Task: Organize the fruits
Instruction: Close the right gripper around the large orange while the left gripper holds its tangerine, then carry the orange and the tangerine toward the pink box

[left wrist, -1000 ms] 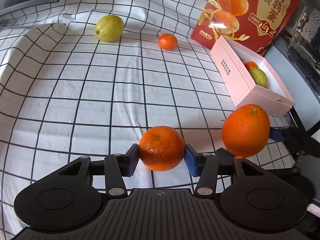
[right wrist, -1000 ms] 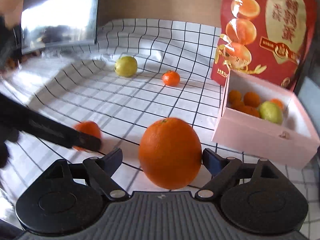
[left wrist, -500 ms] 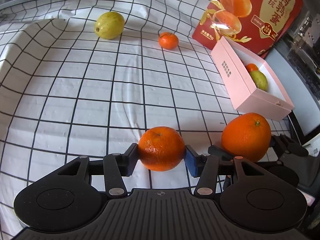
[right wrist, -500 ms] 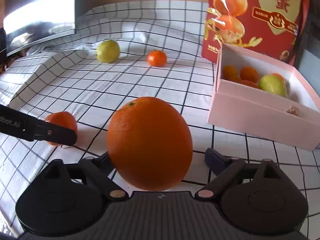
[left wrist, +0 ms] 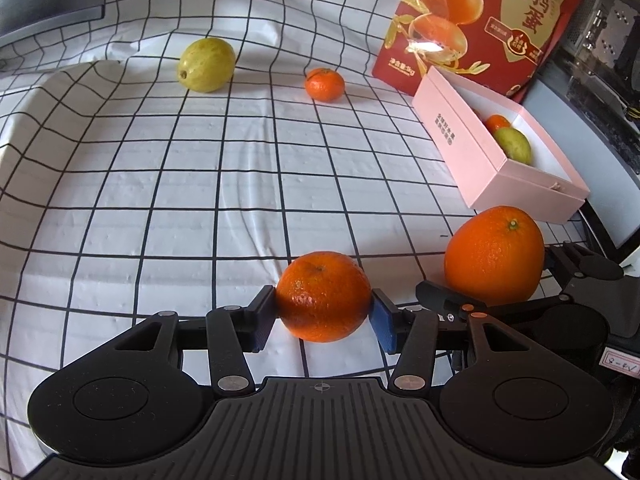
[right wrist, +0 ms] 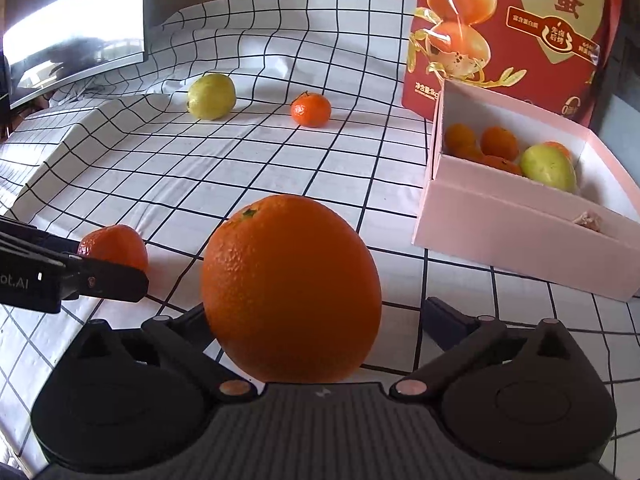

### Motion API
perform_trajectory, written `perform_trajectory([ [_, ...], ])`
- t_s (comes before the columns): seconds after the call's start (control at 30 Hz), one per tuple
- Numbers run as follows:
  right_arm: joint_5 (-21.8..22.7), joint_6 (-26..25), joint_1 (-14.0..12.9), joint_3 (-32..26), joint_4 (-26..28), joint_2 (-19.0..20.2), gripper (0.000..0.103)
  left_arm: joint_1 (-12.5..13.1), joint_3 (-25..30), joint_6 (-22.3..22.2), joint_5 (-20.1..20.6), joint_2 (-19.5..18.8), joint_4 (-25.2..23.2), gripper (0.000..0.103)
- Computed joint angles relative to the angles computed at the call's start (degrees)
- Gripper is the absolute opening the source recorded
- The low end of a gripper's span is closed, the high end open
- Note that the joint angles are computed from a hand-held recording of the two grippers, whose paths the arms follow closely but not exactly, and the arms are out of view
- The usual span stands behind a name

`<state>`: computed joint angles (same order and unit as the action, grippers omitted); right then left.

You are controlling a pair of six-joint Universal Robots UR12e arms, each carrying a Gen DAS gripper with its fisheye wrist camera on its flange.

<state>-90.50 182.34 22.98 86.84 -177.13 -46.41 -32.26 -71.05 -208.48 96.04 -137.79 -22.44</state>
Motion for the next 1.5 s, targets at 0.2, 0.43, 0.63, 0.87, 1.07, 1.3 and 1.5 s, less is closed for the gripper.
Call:
perform_trajectory([
  [0.2,1.5,-0.3,-0.2,0.0,0.5,-0.4,0.082,0.0,0.2,0.0,0.2,0.0,-0.3,0.055],
  [0.43,3.4,0.9,-0.5,0.6,3.5,-1.8,0.069,-0.1,0.1,0.5,0.5,0.0,-0.3,0.056],
  [0.63,3.4,3.1,-1.3,3.0,4.0,-3.5,0.069,-0.2,0.3,0.4,0.9,0.0,-0.7,0.055],
  [0.87,-0.1,6.8,-2.7,6.7,3.6,-5.9,0.069,-0.5,1.7,0.1,1.5,-0.2,-3.7,0.054],
  [1.07,-3.9,10.2,-3.6,8.9,3.5,-7.2,0.069,-1.0,3.3,4.4,-3.3,-0.9,-2.6,0.053],
  [1.3,-5.3,12.2,-4.4,11.1,1.2,-8.2,0.069,-2.4,7.9,10.1,-7.4,-3.0,-4.1,0.053],
  [1.5,-6.5,12.1,-4.6,11.7,0.3,-8.5,0.069,-2.8,11.0,12.2,-10.3,-4.8,-7.7,0.053],
])
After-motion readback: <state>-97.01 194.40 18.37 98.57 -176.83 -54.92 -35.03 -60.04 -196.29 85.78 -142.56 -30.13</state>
